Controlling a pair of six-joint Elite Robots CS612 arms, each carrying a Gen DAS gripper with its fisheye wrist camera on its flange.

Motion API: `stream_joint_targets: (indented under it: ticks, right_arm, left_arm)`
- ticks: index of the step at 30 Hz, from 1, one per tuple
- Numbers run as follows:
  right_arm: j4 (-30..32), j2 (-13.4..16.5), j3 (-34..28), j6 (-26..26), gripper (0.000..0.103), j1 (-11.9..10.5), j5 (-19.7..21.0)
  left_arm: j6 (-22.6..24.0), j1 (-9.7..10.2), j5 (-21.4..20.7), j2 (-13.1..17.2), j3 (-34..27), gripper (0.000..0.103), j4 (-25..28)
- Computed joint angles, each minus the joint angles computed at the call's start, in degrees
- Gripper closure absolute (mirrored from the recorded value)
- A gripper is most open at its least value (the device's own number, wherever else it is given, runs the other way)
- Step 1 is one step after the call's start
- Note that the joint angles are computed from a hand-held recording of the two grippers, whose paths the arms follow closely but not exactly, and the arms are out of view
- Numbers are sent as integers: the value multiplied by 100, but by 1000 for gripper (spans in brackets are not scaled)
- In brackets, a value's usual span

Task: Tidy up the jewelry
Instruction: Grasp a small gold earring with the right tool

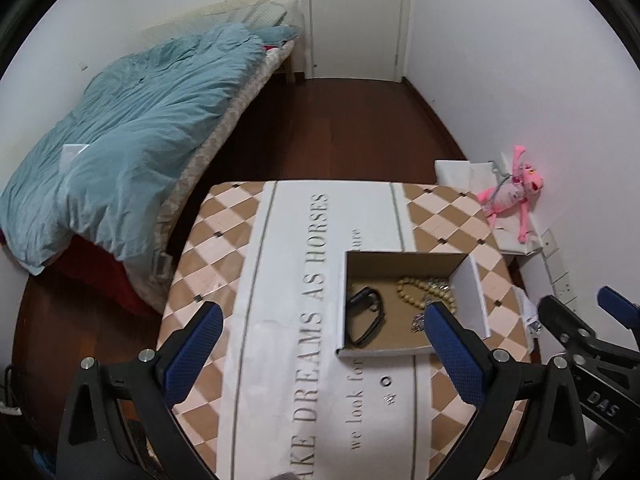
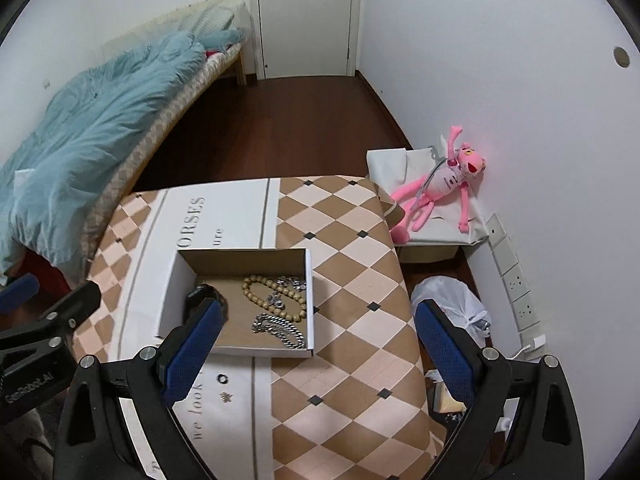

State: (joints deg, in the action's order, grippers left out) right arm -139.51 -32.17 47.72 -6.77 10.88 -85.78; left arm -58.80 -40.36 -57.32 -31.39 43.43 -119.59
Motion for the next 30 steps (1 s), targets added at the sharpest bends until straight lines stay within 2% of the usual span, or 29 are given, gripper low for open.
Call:
stream_joint_targets:
  ticks: [4,10,12,16,20,23,24,25,26,27,30]
  right_arm:
    - [-40,-117,292,-61,4,6,112]
    - [358,17,610,-324,7,84,316]
    - [513,97,659,-351,24,111,441]
    - [563,213,779,-438,29,176,620]
    - [411,270,865,-559,42,254,580]
    - [352,322,855,-615,57,300,518]
    - [257,329,852,-655,66,315,452]
    - [179,335,858,-701,70,333,393]
    - [107,340,865,-732,83,348,328]
    - [50,344,870,-767,90,354,314]
    - [59,383,791,-783,92,354,358]
  left_arm:
    - [-240,-13,63,-53,238,0,252]
    - [-449,37,-496,19,650,0,562]
    - [-496,62,-690,52,748,0,607]
    - [-521,103,-941,69,960,0,523]
    - [-510,127,-1021,85,1019,0,519]
    - [-513,136,-1024,85,1030,0,539]
    - [-508,135,-1017,81,1035,0,548]
    - [-493,131,-1003,77,1042,0,560]
    - [-477,134,-995,78,1043,0,565]
    - [-466,138,-993,80,1050,0,559]
    - [-434,138,-1015,88,1032,0,529]
